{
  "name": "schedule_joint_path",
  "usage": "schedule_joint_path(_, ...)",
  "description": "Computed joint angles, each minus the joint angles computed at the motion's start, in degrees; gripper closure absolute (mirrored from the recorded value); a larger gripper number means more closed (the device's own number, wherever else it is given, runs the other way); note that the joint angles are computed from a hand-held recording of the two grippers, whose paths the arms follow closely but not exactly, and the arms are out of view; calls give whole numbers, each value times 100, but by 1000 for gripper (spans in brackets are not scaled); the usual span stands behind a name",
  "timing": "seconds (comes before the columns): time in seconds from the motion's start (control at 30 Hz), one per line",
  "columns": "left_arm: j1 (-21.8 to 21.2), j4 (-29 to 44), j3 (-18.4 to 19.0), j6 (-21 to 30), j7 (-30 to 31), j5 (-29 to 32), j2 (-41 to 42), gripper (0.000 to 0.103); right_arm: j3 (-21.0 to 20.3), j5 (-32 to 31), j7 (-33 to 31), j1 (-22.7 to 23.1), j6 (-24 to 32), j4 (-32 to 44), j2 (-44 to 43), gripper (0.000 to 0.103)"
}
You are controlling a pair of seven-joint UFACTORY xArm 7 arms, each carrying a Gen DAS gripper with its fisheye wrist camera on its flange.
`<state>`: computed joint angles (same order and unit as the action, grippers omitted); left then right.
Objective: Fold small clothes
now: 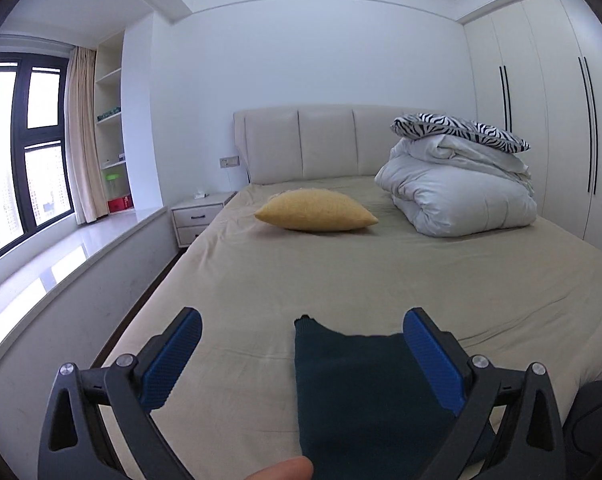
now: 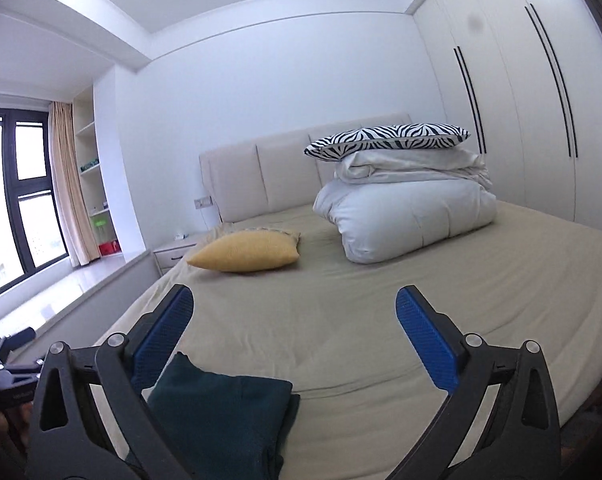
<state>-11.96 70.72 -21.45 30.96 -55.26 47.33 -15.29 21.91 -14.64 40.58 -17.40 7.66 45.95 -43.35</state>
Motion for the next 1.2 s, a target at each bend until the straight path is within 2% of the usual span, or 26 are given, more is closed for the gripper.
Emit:
schedule_joint_path(0.07,-102,-22,16,224,120,-272,135,0,-111,47,-121,275,93,52,58,0)
schedule_joint_path(0.17,-349,-86,158,507,441,-847,306,0,-314,207,-372,876,583,176,410,0)
schedule_joint_path(0.3,-555,-236,307,910,669,-1330,437,0,-256,226,-273,1150,1720,531,1154,0)
schedule_joint_path(0.37,-632,-288,383,1098,736,-1537,529,0,-363,292,-214,1405,2154,684,1505,0)
schedule_joint_path(0.5,-756,-453,544,1151,846,-2011,582,0,-383,96,-112,1758,3031,1055,2169,0)
schedule_joint_path(0.67,-835,-439,561,1306,838,-2025,617,0,-521,-169,8,2178,3025,1097,2570,0)
schedule_joint_path(0.87,-850,-401,621,1344,924,-2112,646,0,-748,-372,-45,2662,3333,1179,2654,0)
schedule_joint_path(1.2,-867,-417,603,1352,876,-2105,641,0,-914,-455,60,2895,3381,1119,2752,0)
